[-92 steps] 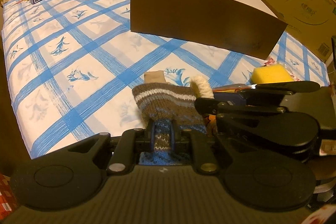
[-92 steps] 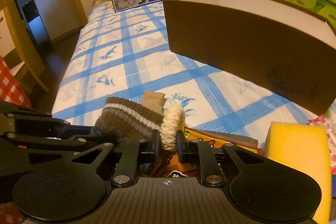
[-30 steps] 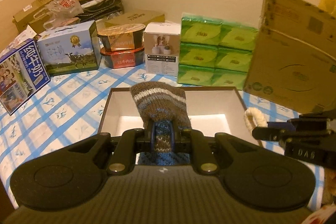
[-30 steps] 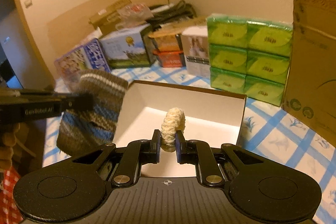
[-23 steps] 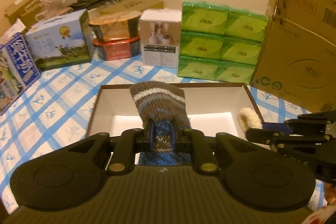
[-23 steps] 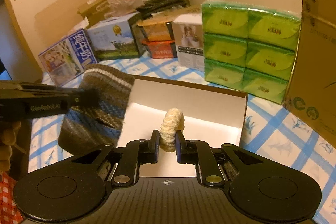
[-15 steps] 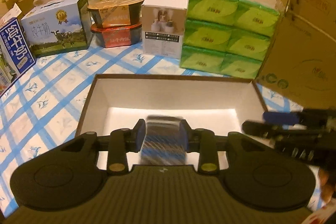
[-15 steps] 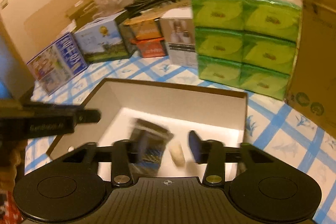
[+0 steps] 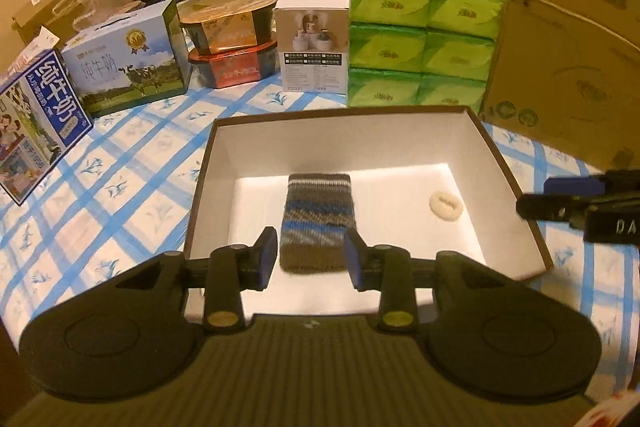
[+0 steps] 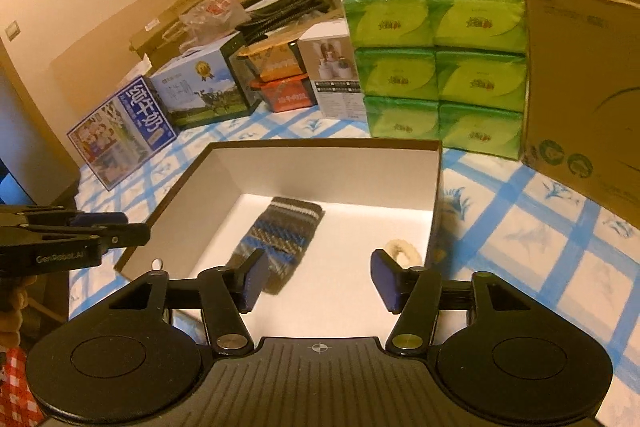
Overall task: Organize soft objects
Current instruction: 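Carry the sock with the left tool into the brown box while the right tool drops the hair tie there, then move the right tool to the yellow sponge while the left tool approaches the black earmuff pad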
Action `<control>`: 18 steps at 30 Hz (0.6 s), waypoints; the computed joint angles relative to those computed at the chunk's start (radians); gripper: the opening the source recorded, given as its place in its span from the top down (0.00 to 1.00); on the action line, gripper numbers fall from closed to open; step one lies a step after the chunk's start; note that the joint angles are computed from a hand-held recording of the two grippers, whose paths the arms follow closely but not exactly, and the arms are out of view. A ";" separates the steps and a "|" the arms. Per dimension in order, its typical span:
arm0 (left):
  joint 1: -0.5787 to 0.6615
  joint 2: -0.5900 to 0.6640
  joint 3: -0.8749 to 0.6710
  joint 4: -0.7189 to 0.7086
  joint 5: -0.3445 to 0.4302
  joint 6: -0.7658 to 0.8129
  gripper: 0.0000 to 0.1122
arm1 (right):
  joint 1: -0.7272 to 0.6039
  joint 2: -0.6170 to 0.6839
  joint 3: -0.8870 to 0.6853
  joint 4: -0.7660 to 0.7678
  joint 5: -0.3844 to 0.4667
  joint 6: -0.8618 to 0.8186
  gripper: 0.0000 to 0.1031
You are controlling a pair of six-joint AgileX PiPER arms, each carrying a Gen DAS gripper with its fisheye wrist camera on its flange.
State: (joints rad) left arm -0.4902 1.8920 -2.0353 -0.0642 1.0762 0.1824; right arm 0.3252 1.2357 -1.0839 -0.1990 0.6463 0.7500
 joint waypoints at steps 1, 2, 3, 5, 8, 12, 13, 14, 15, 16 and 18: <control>0.003 -0.032 0.042 -0.006 -0.012 0.008 0.70 | 0.022 -0.018 0.008 -0.035 0.010 0.042 0.38; 0.004 -0.057 0.074 -0.010 -0.018 0.012 0.70 | 0.044 -0.034 0.016 -0.068 0.019 0.080 0.34; 0.005 -0.093 0.119 -0.009 -0.027 0.010 0.70 | 0.070 -0.057 0.025 -0.100 0.032 0.121 0.33; 0.011 -0.158 0.205 -0.024 -0.051 0.014 0.69 | 0.107 -0.094 0.044 -0.136 0.045 0.175 0.31; 0.031 -0.255 0.319 -0.062 -0.065 0.017 0.69 | 0.194 -0.148 0.057 -0.211 0.105 0.286 0.28; 0.051 -0.391 0.460 -0.081 -0.090 0.036 0.66 | 0.358 -0.217 0.083 -0.348 0.202 0.478 0.25; 0.056 -0.423 0.490 -0.084 -0.096 0.039 0.65 | 0.397 -0.237 0.094 -0.369 0.218 0.524 0.25; 0.061 -0.454 0.520 -0.087 -0.099 0.043 0.65 | 0.441 -0.259 0.105 -0.389 0.237 0.573 0.24; 0.069 -0.489 0.551 -0.091 -0.100 0.048 0.65 | 0.485 -0.279 0.115 -0.416 0.262 0.626 0.23; 0.076 -0.520 0.578 -0.095 -0.101 0.051 0.65 | 0.540 -0.294 0.122 -0.450 0.295 0.690 0.23; 0.095 -0.585 0.633 -0.103 -0.099 0.052 0.64 | 0.664 -0.319 0.135 -0.521 0.375 0.812 0.21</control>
State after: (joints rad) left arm -0.3956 1.3067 -1.4023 -0.1674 0.9776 0.2344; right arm 0.9895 0.9163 -0.9488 -0.7202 1.0215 1.5620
